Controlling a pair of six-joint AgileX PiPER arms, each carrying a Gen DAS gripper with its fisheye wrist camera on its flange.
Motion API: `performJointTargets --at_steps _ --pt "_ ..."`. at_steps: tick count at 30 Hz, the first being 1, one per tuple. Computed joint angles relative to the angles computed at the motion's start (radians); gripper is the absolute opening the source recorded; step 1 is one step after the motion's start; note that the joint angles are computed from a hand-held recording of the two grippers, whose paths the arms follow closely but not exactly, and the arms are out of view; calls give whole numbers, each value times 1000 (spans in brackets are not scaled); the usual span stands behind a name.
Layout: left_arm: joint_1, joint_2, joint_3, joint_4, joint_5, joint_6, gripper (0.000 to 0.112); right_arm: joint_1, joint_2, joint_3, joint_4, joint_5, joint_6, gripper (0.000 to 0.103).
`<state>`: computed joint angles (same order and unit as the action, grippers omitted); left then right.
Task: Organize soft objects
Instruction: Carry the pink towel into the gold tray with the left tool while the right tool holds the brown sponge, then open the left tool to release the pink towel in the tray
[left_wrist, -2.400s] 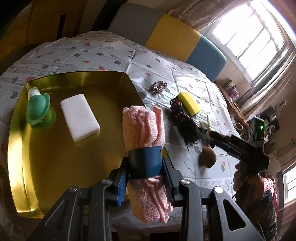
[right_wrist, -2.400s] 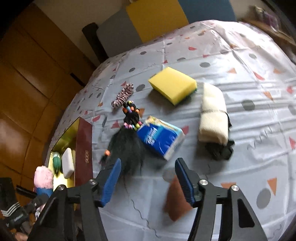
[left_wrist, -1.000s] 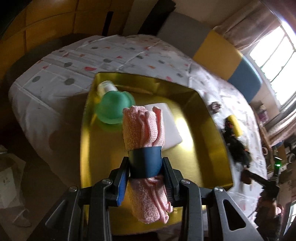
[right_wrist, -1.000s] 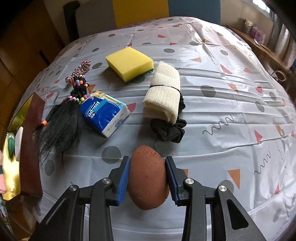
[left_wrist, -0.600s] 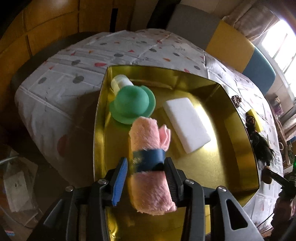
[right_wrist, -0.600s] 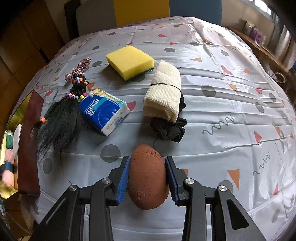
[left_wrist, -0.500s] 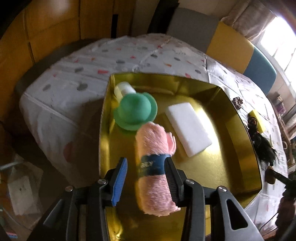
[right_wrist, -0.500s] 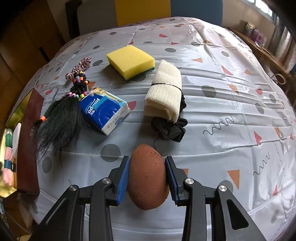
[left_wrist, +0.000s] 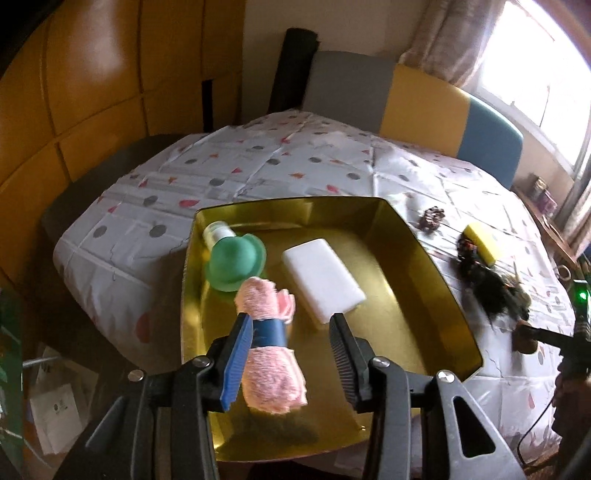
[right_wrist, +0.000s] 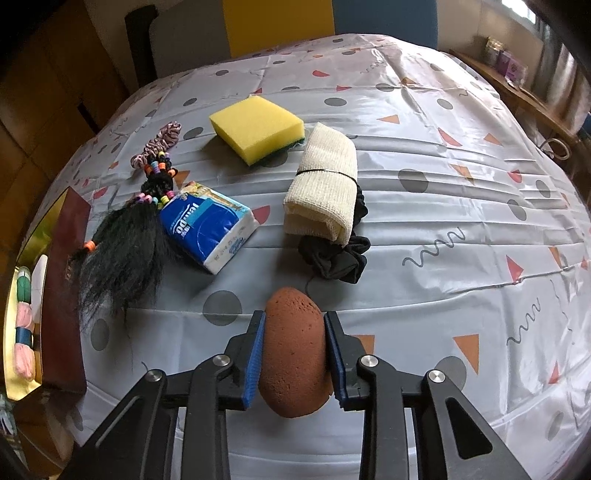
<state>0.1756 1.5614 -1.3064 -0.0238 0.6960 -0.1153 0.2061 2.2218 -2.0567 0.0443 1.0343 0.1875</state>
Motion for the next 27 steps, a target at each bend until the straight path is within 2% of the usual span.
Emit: performJointTargets --at_steps 7,9,11,14,18,27 --pt "-38 -17 6 11 9 -2 43 -5 15 -24 13 26 -5 44" --pt "-49 -18 4 23 10 -13 43 -8 27 -39 28 44 -17 44" --pt "-56 -18 5 28 10 -13 43 0 41 -58 21 64 -24 39" --pt "-62 -22 13 27 6 -12 43 5 20 -25 15 30 -15 35" --pt "-64 -25 21 24 3 -8 43 -9 -5 8 1 -7 24 35" --pt "-51 -35 41 -2 0 11 43 -29 -110 133 78 -147 29 35"
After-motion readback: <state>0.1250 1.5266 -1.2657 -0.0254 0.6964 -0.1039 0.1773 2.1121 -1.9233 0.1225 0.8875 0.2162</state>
